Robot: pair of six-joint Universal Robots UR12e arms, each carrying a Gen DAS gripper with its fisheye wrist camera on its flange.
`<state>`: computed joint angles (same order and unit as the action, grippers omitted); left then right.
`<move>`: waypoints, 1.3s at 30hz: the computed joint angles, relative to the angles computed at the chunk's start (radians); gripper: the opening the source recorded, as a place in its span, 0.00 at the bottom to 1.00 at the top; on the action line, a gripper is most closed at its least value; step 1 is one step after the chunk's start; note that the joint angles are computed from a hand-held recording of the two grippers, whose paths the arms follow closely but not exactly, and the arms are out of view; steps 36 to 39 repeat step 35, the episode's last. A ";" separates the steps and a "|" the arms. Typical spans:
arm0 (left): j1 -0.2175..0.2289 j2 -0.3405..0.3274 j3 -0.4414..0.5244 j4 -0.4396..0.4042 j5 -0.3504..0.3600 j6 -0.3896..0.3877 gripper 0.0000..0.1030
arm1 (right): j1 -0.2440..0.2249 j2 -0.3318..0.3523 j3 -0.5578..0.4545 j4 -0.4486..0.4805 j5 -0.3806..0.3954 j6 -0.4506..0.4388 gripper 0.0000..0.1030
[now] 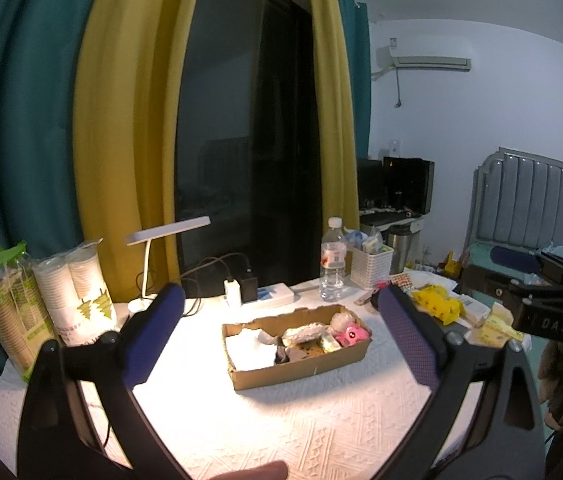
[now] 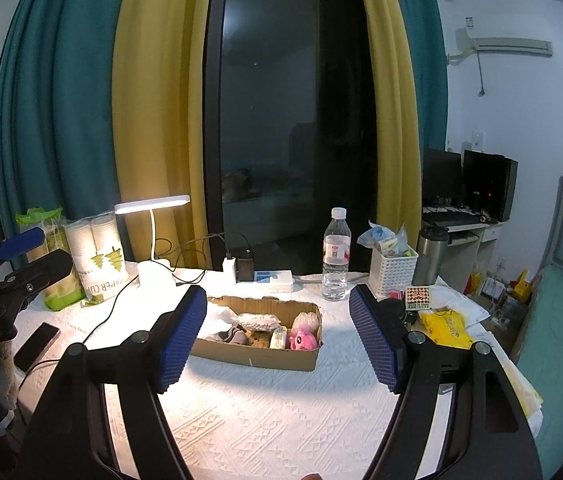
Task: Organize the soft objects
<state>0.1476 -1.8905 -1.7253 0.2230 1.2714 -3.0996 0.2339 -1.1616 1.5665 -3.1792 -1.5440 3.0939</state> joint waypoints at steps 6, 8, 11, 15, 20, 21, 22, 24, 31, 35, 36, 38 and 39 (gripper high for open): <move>-0.001 0.002 0.001 -0.008 -0.005 0.004 0.96 | 0.001 0.000 -0.001 0.000 -0.003 0.001 0.75; -0.001 0.003 0.000 -0.009 -0.007 0.006 0.96 | 0.001 0.000 -0.001 0.000 -0.002 0.001 0.75; -0.001 0.005 -0.002 -0.007 -0.009 0.005 0.96 | 0.001 -0.001 -0.001 0.001 -0.003 0.002 0.75; 0.000 0.005 -0.002 -0.008 -0.009 0.002 0.96 | 0.001 -0.001 -0.002 0.003 -0.005 0.001 0.75; 0.000 0.005 -0.002 -0.008 -0.010 0.001 0.96 | 0.001 -0.002 -0.001 0.003 -0.004 0.000 0.75; 0.000 0.005 -0.002 -0.008 -0.009 0.002 0.96 | 0.002 -0.001 -0.001 0.003 -0.005 0.000 0.75; 0.000 0.005 -0.002 -0.008 -0.008 0.002 0.96 | 0.002 -0.001 -0.001 0.004 -0.005 0.000 0.75; -0.001 0.006 -0.002 -0.011 -0.006 0.001 0.96 | 0.001 -0.002 -0.001 0.004 -0.004 0.002 0.75; -0.004 0.010 -0.004 -0.008 -0.015 -0.001 0.96 | 0.002 -0.005 0.000 0.010 -0.004 0.003 0.75; -0.007 0.005 -0.005 0.022 -0.006 0.015 0.96 | 0.000 -0.003 0.000 0.005 0.000 0.002 0.75; -0.007 0.005 -0.005 0.022 -0.006 0.015 0.96 | 0.000 -0.003 0.000 0.005 0.000 0.002 0.75; -0.007 0.005 -0.005 0.022 -0.006 0.015 0.96 | 0.000 -0.003 0.000 0.005 0.000 0.002 0.75; -0.007 0.005 -0.005 0.022 -0.006 0.015 0.96 | 0.000 -0.003 0.000 0.005 0.000 0.002 0.75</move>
